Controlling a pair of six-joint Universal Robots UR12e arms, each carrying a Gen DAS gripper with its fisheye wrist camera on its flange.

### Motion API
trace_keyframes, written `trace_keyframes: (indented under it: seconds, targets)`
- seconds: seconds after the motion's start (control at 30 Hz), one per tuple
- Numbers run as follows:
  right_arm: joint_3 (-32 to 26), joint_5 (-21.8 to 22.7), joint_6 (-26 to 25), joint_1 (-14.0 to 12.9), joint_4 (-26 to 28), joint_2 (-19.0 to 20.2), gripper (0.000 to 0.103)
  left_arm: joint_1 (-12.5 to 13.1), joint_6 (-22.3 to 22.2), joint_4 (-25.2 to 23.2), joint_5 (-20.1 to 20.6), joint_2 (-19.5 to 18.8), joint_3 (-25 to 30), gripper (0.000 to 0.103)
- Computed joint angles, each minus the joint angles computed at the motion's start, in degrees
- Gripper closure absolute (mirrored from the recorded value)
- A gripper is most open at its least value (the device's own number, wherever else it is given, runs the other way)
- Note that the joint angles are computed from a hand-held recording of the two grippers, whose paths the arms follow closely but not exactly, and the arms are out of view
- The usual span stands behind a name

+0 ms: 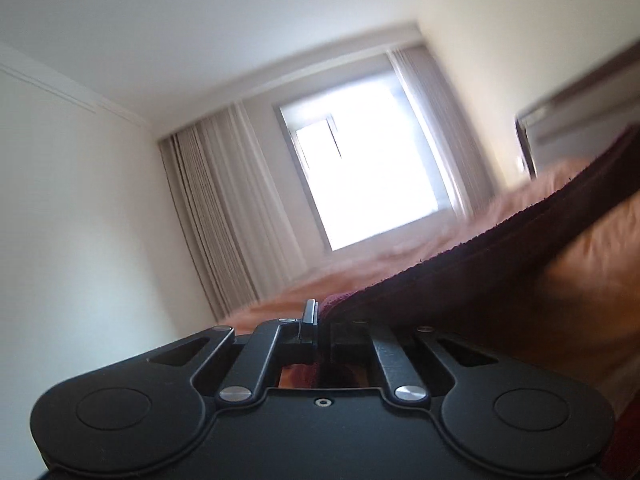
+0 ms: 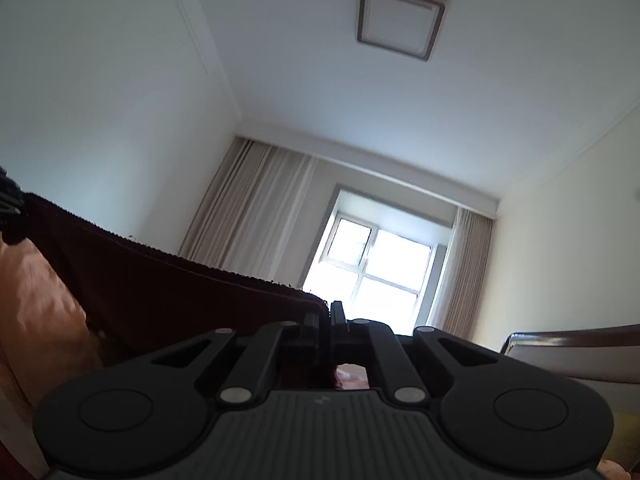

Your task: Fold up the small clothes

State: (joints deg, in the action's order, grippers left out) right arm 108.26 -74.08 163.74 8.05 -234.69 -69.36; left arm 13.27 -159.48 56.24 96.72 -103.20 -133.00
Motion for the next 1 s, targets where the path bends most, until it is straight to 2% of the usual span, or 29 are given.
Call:
trace_keyframes:
  seconds: [0.07,0.2,0.4,0.5,0.63,0.8,0.9,1.0]
  targets:
    - [0.38,0.48,1.00,-0.35,-1.10,-0.82,0.098,0.14,-2.19,0.51,-0.32,1.50,-0.40,0.099]
    - [0.06,0.76,0.98,-0.64,-0.01,-1.19,0.098,0.77,-7.39,0.81,-2.15,5.03,-1.70,0.099]
    - [-4.14,-0.69,-0.89,0.25,5.09,0.98,0.097,1.89,-11.02,-2.74,-6.05,7.84,-1.82,0.098]
    - [-7.73,-1.66,-1.71,0.76,6.53,2.92,0.097,1.86,-9.73,-4.91,-6.91,7.23,-0.05,0.098]
    - [-14.27,-2.17,-2.60,1.58,12.14,6.39,0.097,1.70,-7.98,-7.50,-7.43,5.67,3.62,0.098]
    - [-24.23,-3.33,-4.62,2.57,23.81,11.66,0.097,1.64,-4.30,-12.75,-7.92,2.84,9.59,0.098]
    - [-30.28,-3.59,-4.95,3.02,30.41,15.34,0.097,1.92,-1.93,-17.59,-9.07,0.09,14.24,0.097]
    - [-36.41,-4.19,-4.95,3.68,37.09,19.31,0.097,2.96,-1.80,-23.55,-11.34,-3.06,19.20,0.097]
